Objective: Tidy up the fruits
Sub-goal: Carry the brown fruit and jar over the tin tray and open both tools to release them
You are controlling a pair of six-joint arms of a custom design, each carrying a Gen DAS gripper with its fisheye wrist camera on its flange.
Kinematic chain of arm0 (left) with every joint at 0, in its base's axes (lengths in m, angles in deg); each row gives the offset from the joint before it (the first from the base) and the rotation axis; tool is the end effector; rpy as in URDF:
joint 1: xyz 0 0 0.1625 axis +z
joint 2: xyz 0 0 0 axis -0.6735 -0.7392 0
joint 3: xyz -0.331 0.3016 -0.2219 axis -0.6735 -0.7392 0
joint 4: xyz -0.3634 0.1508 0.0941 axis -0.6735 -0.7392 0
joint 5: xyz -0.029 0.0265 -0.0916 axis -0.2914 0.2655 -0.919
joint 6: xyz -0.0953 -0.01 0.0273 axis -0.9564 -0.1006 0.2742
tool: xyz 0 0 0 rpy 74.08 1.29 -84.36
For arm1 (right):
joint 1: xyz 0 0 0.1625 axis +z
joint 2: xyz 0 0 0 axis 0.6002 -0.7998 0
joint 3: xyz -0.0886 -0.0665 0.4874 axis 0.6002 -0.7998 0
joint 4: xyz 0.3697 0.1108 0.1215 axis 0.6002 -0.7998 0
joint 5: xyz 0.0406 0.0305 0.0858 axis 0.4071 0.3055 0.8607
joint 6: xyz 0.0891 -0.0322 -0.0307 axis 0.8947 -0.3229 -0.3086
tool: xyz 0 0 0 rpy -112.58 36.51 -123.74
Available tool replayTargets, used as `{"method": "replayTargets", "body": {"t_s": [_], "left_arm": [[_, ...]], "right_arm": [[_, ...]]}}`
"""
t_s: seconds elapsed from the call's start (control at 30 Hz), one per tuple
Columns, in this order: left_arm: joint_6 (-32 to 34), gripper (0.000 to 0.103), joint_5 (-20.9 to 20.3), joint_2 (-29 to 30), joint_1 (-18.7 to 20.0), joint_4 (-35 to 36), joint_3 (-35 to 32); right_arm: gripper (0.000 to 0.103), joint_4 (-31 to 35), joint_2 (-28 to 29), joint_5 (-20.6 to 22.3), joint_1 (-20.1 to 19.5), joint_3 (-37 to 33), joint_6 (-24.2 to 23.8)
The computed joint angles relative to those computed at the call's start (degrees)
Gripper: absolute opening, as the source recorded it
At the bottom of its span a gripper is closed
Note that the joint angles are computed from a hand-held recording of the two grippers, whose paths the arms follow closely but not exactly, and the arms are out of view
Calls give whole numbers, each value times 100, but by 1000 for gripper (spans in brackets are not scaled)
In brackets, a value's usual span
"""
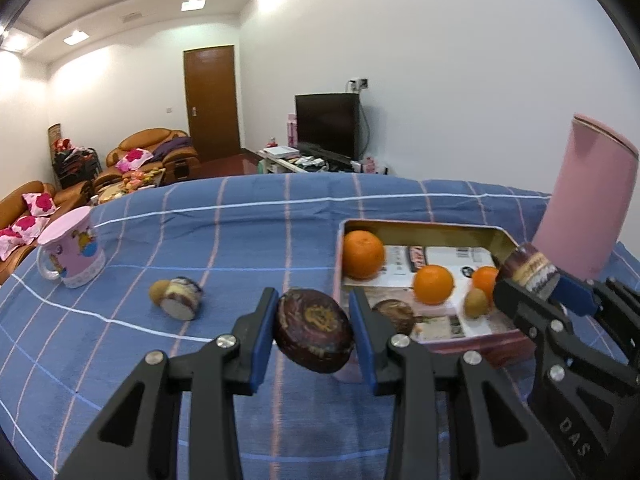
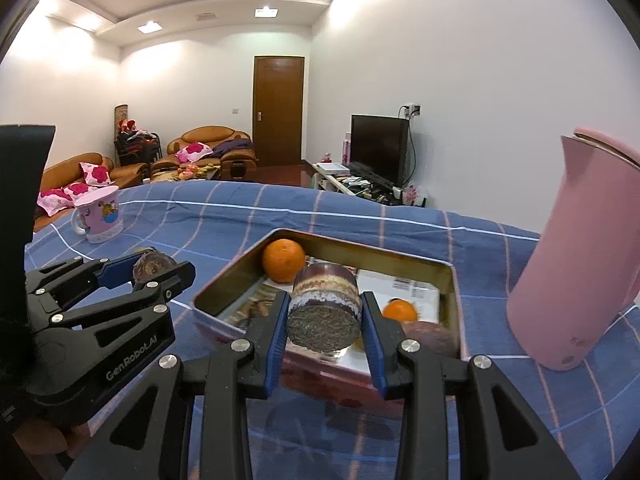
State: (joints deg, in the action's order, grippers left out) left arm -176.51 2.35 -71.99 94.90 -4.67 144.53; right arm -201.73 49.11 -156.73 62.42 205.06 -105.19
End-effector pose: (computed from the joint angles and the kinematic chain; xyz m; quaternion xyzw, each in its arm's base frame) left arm -0.1629 -0.5448 0.0732 0.2810 0.8219 -0.4075 0.2817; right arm 0.1706 -0.5197 0.0765 0.2137 -0.7851 0.4631 0.3514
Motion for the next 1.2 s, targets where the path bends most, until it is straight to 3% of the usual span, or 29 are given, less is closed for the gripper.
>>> {"method": "replayTargets", "body": {"t_s": [0.33,0.53,0.8,1.2], "left_arm": [[-114,38,294,313,-97,400,-340],[-124,38,414,622,-163,657,-717],[-409,38,541,1012,-73,1202,-1414],[-709,38,511,1508,105,2117,-2408]], "right_arm": [[37,-257,-255,-209,-273,37,-29],[37,-189,-420,-351,-426,-21,246],[37,-258,-344,-545,-446,-446,-62],[37,647,-418,-585,-530,-973,88]]}}
